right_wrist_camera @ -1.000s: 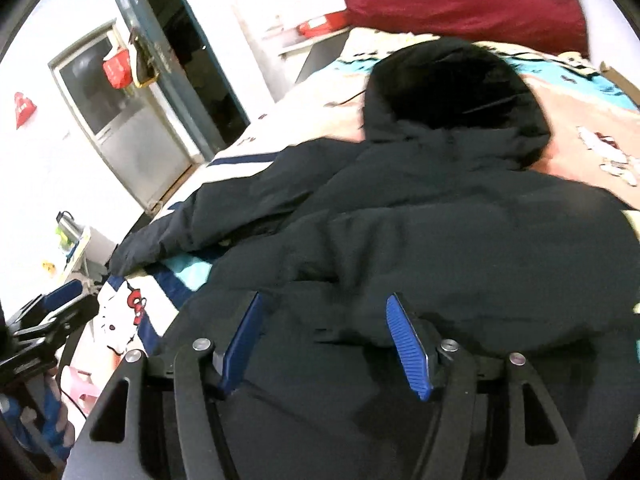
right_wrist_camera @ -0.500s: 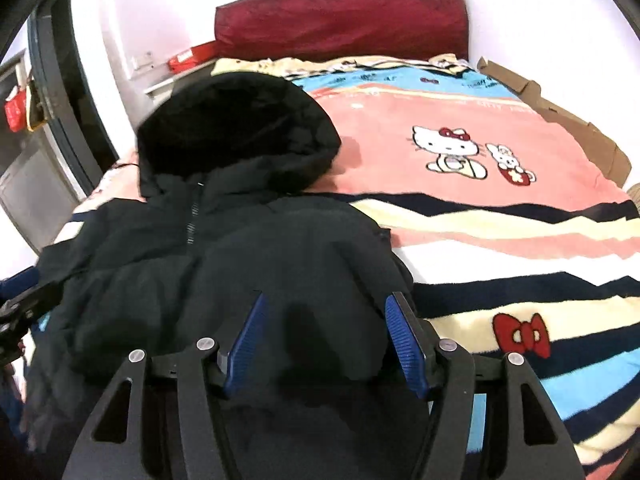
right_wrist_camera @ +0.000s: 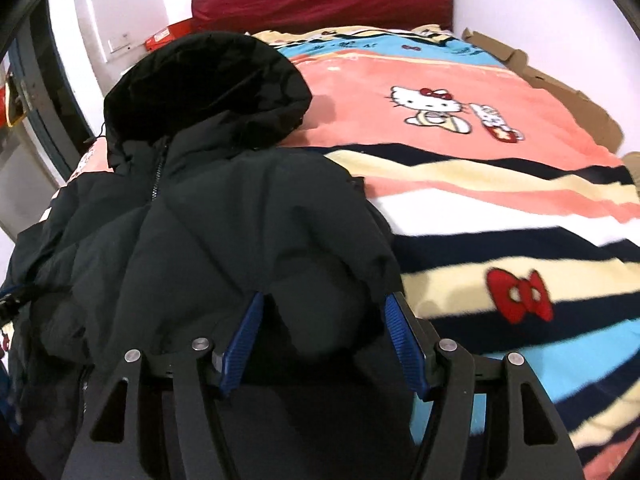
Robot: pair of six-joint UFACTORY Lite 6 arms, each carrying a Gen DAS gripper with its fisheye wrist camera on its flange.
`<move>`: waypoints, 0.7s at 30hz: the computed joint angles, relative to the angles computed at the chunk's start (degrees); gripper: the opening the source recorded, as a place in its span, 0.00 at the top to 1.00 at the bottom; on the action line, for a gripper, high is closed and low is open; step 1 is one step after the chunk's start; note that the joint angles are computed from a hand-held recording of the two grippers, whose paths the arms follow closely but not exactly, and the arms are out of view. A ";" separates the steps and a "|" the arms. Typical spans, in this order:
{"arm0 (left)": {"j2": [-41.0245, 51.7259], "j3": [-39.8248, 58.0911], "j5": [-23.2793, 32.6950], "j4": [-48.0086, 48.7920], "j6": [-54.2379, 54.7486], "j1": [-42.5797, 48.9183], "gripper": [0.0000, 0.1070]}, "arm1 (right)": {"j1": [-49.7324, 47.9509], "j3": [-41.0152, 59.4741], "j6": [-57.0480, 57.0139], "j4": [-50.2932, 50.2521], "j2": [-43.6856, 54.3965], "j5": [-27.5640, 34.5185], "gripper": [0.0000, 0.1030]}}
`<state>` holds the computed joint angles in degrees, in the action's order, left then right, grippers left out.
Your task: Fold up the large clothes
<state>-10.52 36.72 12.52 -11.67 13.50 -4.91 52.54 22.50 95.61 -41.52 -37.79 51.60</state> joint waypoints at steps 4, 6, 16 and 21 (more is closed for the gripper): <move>-3.85 1.09 10.71 -14.55 23.99 18.16 0.18 | 13.90 4.52 7.19 1.60 0.17 12.06 0.40; -1.13 4.37 16.24 -22.28 35.98 29.23 0.18 | 20.44 7.60 11.31 1.92 1.75 16.74 0.40; 43.53 47.15 39.04 -34.99 48.71 65.01 0.18 | 46.66 23.34 31.19 4.92 15.15 32.67 0.40; 61.99 67.17 46.78 -35.85 39.07 67.99 0.18 | 56.43 27.07 41.33 9.86 18.83 38.89 0.40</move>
